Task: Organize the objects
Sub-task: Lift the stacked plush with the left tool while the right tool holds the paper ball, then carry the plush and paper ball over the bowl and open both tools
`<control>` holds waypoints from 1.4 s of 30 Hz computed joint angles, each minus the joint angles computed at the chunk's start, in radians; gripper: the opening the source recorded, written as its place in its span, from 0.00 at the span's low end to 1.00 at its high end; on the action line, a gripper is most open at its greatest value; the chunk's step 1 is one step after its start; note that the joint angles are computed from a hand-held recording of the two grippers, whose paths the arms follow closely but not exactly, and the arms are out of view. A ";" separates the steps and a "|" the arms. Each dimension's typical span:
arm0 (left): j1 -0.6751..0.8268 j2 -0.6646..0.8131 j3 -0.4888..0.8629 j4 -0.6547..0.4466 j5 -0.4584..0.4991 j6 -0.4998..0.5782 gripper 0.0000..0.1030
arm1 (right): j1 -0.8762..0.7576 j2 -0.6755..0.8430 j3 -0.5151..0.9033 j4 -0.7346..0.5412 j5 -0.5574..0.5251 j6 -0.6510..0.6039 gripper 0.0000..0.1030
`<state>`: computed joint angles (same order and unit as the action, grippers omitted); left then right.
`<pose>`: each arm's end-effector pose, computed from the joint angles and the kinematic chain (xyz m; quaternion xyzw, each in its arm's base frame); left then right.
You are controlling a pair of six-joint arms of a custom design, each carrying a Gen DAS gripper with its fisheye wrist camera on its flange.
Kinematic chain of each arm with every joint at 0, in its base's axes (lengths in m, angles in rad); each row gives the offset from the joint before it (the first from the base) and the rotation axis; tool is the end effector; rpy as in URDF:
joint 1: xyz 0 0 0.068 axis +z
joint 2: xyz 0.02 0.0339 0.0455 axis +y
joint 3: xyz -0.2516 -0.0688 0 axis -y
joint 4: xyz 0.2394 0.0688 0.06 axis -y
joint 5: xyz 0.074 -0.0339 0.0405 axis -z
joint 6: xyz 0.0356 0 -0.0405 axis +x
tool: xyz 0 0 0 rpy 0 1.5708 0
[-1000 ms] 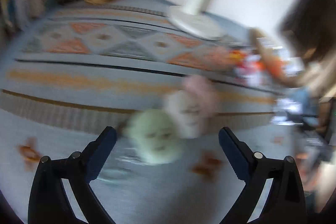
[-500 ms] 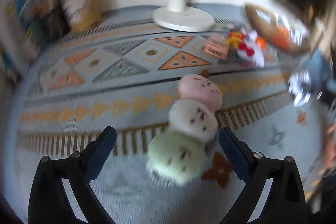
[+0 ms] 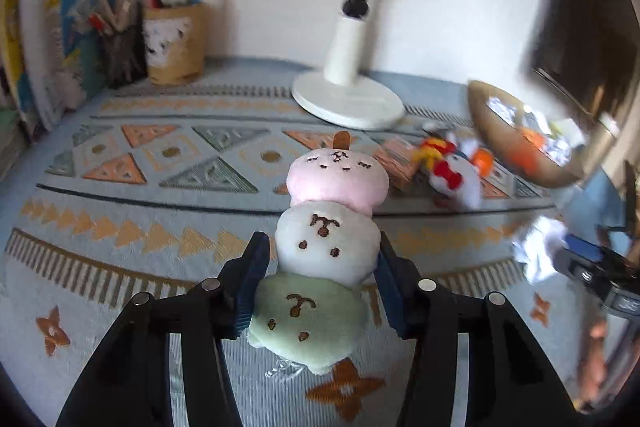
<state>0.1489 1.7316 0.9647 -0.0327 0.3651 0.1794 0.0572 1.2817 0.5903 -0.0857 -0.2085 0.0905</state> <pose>0.3471 0.0392 0.1620 0.0822 0.9100 -0.1055 0.3924 0.2477 0.0216 0.1719 -0.0249 0.9178 0.1241 0.3763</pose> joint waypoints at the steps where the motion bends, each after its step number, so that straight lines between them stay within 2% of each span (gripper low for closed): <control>1: -0.014 0.002 -0.002 0.007 -0.032 -0.001 0.48 | 0.002 0.009 0.005 -0.006 -0.006 -0.004 0.86; 3: -0.016 -0.042 -0.065 0.078 -0.012 -0.008 0.48 | 0.013 0.031 0.018 -0.019 -0.017 -0.019 0.86; 7: 0.008 -0.045 -0.070 0.084 0.031 -0.009 0.48 | 0.088 0.092 0.076 -0.066 0.129 0.012 0.84; 8: 0.015 -0.033 -0.055 0.072 0.030 -0.021 0.48 | 0.093 0.089 0.079 -0.067 0.161 0.047 0.74; 11: 0.022 -0.046 -0.074 0.097 0.048 -0.025 0.48 | 0.024 0.095 0.071 -0.037 -0.032 0.090 0.51; 13: 0.014 -0.044 -0.072 0.088 0.044 -0.015 0.48 | 0.067 0.103 0.078 -0.047 0.041 0.066 0.51; 19: 0.005 -0.033 -0.062 0.080 0.008 -0.025 0.48 | 0.160 -0.040 -0.019 0.006 0.113 0.032 0.49; 21: -0.002 -0.034 -0.053 0.048 -0.017 -0.017 0.48 | 0.100 -0.110 -0.036 -0.029 -0.018 0.055 0.49; 23: 0.020 -0.051 -0.056 0.002 0.039 0.019 0.48 | -0.003 -0.233 -0.046 -0.089 -0.145 0.043 0.49; 25: 0.002 -0.093 -0.061 -0.033 0.045 0.019 0.48 | -0.121 -0.327 -0.004 -0.180 -0.206 -0.010 0.49; 27: -0.020 -0.114 -0.031 -0.060 0.084 -0.010 0.48 | -0.295 -0.326 0.086 -0.246 -0.334 -0.041 0.49; 29: -0.096 -0.119 0.066 -0.115 0.097 -0.056 0.48 | -0.441 -0.251 0.198 -0.277 -0.438 -0.044 0.49; 30: -0.134 -0.108 0.115 -0.137 0.099 -0.067 0.48 | -0.483 -0.216 0.244 -0.272 -0.445 -0.036 0.49; 33: -0.289 -0.007 0.327 -0.208 0.030 -0.098 0.48 | -0.521 -0.101 0.357 -0.222 -0.361 -0.003 0.49; 36: -0.412 0.192 0.626 -0.332 -0.086 -0.146 0.48 | -0.553 0.033 0.429 -0.122 -0.380 0.066 0.50; 38: -0.446 0.359 0.869 -0.443 -0.057 -0.219 0.48 | -0.545 0.149 0.515 -0.101 -0.333 0.116 0.50; 39: -0.464 0.410 0.936 -0.454 -0.055 -0.234 0.48 | -0.529 0.209 0.567 -0.111 -0.293 0.125 0.50; 41: -0.504 0.527 1.100 -0.511 -0.100 -0.222 0.48 | -0.495 0.342 0.700 -0.170 -0.181 0.121 0.50; 42: -0.519 0.571 1.163 -0.533 -0.108 -0.212 0.49 | -0.486 0.413 0.765 -0.187 -0.162 0.129 0.50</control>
